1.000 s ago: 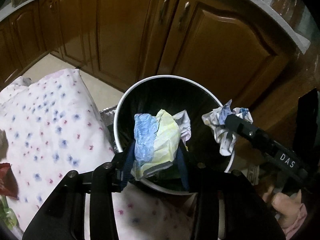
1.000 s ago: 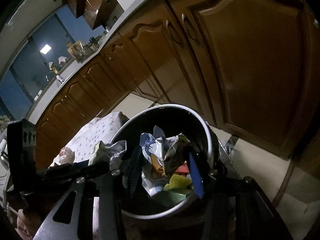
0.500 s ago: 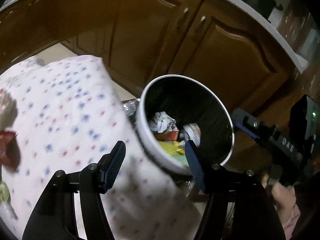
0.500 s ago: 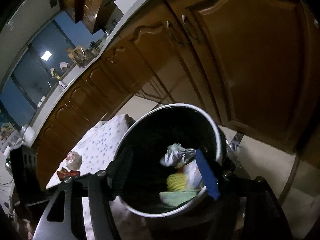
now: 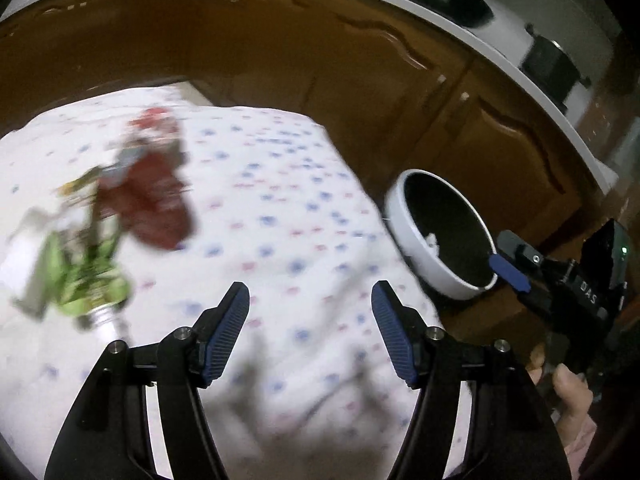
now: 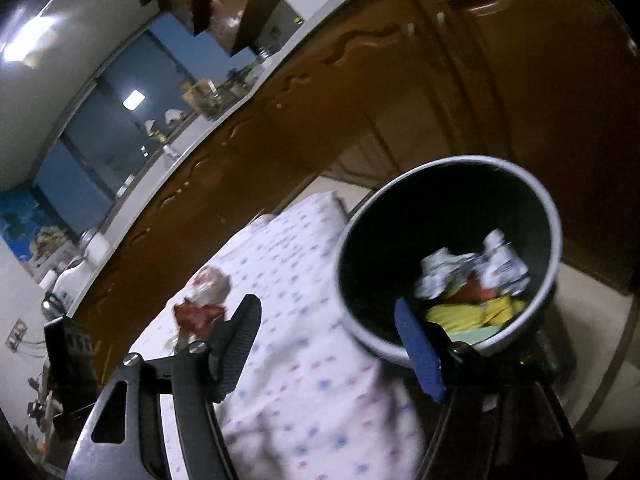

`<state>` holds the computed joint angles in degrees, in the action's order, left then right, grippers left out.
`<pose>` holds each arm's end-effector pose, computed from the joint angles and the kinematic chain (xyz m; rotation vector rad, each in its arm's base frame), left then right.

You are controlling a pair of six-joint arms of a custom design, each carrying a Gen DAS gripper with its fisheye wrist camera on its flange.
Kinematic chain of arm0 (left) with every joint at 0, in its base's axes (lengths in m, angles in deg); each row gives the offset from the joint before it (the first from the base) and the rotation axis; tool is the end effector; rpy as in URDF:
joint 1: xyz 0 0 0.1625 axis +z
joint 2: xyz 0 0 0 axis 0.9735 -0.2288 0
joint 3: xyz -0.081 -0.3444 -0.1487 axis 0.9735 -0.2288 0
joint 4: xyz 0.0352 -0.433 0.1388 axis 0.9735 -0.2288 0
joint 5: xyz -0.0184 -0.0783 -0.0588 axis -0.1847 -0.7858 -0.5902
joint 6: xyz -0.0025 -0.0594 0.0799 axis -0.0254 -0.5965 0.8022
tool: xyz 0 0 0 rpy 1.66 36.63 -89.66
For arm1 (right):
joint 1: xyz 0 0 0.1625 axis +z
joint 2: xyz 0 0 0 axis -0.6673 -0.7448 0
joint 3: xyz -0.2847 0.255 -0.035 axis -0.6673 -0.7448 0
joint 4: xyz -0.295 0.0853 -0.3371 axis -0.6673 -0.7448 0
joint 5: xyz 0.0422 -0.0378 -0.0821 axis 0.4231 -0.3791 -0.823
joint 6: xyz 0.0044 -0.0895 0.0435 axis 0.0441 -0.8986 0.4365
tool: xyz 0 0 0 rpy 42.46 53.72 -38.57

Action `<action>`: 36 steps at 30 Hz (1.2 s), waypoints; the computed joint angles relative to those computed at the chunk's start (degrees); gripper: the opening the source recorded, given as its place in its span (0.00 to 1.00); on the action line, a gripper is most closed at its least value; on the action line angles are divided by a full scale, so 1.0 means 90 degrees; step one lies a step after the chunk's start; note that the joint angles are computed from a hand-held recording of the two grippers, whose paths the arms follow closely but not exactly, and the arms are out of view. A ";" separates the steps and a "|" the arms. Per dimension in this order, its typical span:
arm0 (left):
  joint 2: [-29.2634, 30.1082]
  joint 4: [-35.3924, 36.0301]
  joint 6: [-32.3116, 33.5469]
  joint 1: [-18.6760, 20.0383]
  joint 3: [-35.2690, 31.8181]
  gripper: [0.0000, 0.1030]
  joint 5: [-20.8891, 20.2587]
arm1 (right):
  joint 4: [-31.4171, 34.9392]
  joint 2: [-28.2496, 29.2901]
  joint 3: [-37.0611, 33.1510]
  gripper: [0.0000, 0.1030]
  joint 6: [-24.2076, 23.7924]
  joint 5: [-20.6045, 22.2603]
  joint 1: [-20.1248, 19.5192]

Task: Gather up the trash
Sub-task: 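Move both tools back over the remaining trash on the table, then grasp the white sponge block with the left tool while the right tool grasps white-and-red crumpled paper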

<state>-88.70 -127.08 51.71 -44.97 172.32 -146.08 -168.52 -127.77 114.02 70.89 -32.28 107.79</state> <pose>-0.2885 -0.3898 0.0424 0.7054 2.7235 -0.5991 0.0198 -0.3146 0.2558 -0.0751 -2.5648 1.3819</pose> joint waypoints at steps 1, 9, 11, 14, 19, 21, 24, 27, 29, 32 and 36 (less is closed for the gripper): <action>-0.0192 0.0016 -0.0052 0.0030 0.0130 0.63 0.0051 | -0.0109 0.0198 -0.0021 0.71 -0.0008 -0.0064 0.0151; -0.1276 0.0411 -0.0184 0.0193 0.0700 0.63 0.0484 | -0.0813 0.1788 -0.0332 0.71 0.0008 -0.0488 0.1220; -0.1511 0.0473 -0.0225 0.0238 0.0812 0.63 0.0584 | -0.0962 0.2284 -0.0504 0.71 -0.0043 -0.0612 0.1516; -0.1851 0.0581 -0.0259 0.0287 0.0972 0.63 0.0764 | -0.1071 0.2765 -0.0702 0.71 -0.0062 -0.0675 0.1780; -0.2249 0.0712 -0.0270 0.0452 0.1075 0.63 0.0967 | -0.1159 0.3590 -0.1156 0.71 -0.0010 -0.0803 0.2195; -0.2337 0.0775 -0.0275 0.0517 0.1068 0.64 0.1158 | -0.1151 0.3892 -0.1369 0.71 -0.0010 -0.0846 0.2340; -0.2338 0.0791 -0.0167 0.0718 0.0948 0.64 0.1228 | -0.1153 0.4352 -0.1766 0.71 -0.0029 -0.0928 0.2542; -0.2305 0.0765 -0.0022 0.0870 0.0853 0.66 0.1409 | -0.0968 0.4792 -0.2295 0.71 0.0056 -0.0965 0.2664; -0.2248 0.0870 0.0087 0.0990 0.0777 0.68 0.1534 | -0.0869 0.5167 -0.2740 0.71 0.0177 -0.1093 0.2713; -0.2216 0.0872 0.0348 0.1165 0.0753 0.69 0.1548 | -0.0628 0.5583 -0.3276 0.71 0.0473 -0.1093 0.2647; -0.2045 0.0894 0.0760 0.1374 0.0682 0.71 0.1656 | -0.0171 0.6122 -0.3960 0.71 0.0742 -0.1167 0.2628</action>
